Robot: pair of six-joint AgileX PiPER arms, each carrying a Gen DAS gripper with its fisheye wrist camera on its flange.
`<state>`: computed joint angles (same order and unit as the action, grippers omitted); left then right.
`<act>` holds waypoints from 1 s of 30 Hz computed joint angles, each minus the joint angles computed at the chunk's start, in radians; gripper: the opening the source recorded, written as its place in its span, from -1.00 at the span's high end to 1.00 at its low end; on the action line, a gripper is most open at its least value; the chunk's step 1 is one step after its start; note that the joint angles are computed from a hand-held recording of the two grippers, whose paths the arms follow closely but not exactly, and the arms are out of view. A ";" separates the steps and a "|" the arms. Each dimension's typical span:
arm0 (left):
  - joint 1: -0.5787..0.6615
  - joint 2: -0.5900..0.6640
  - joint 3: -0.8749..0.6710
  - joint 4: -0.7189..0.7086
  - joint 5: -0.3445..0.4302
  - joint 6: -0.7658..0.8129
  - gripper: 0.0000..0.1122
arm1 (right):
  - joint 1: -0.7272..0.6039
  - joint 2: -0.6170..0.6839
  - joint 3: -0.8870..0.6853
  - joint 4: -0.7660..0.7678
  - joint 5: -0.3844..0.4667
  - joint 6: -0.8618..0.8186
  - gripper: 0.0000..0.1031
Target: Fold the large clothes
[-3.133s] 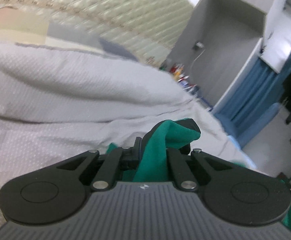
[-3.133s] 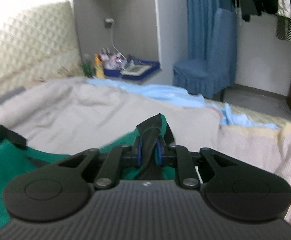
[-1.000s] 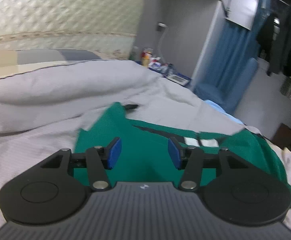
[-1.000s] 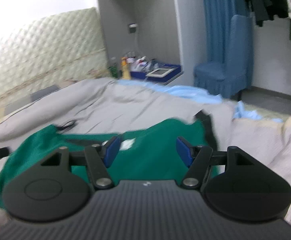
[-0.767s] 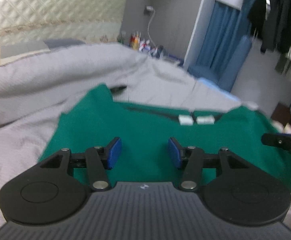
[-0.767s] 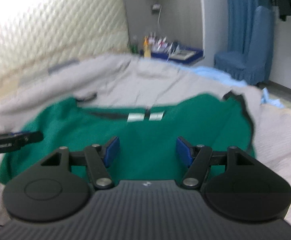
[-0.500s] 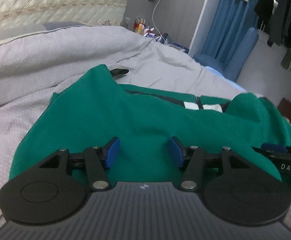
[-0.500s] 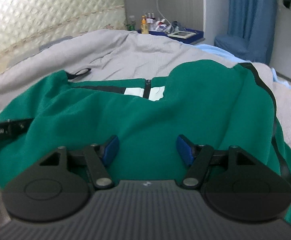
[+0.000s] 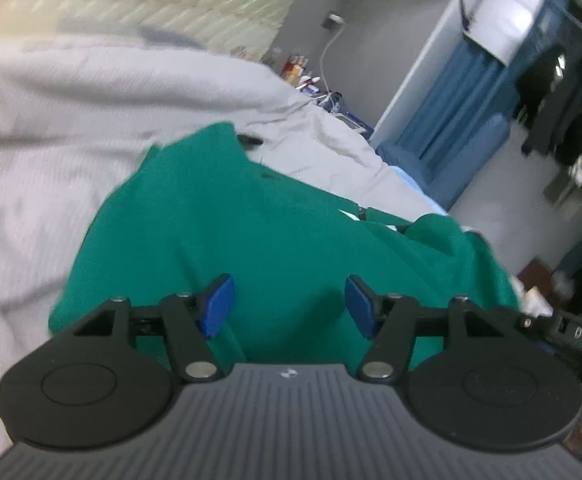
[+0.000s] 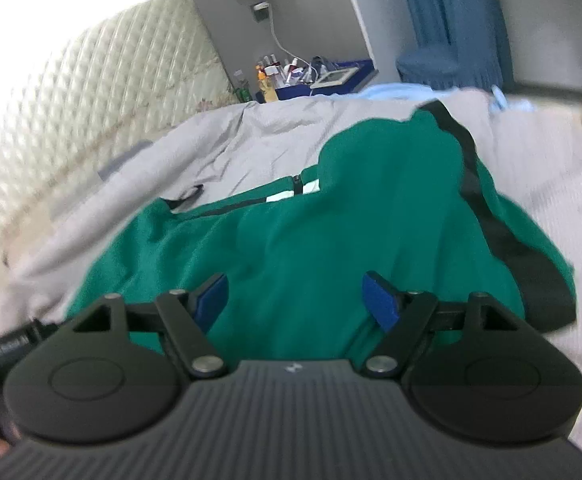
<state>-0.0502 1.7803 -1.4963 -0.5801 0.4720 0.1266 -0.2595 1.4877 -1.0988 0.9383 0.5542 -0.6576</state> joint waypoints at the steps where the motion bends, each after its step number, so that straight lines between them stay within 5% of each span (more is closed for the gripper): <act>1: 0.018 -0.012 0.022 -0.070 0.015 0.029 -0.22 | -0.016 -0.011 0.011 0.024 0.015 -0.004 -0.49; 4: 0.075 -0.035 0.089 -0.273 0.065 0.117 -0.27 | -0.088 -0.011 0.037 0.141 0.099 -0.030 -0.83; 8: 0.148 -0.020 0.135 -0.495 0.148 0.193 -0.34 | -0.180 0.089 0.004 0.218 0.257 0.069 -0.82; 13: 0.194 0.019 0.131 -0.587 0.224 0.175 -0.36 | -0.237 0.263 -0.016 0.347 0.414 0.194 -0.82; 19: 0.219 0.040 0.169 -0.611 0.243 0.132 -0.45 | -0.206 0.326 -0.033 0.488 0.389 0.163 -0.89; 28: 0.281 0.178 0.149 -0.988 0.337 0.309 -0.51 | -0.220 0.295 0.012 0.731 0.467 -0.076 -0.89; 30: 0.266 0.177 0.142 -1.006 0.298 0.337 -0.51 | -0.208 0.285 0.015 0.739 0.453 -0.085 -0.89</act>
<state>0.2162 1.9577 -1.3539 -1.5863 0.7701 0.4635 -0.4679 1.7729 -1.0835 1.6768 1.0074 -0.7429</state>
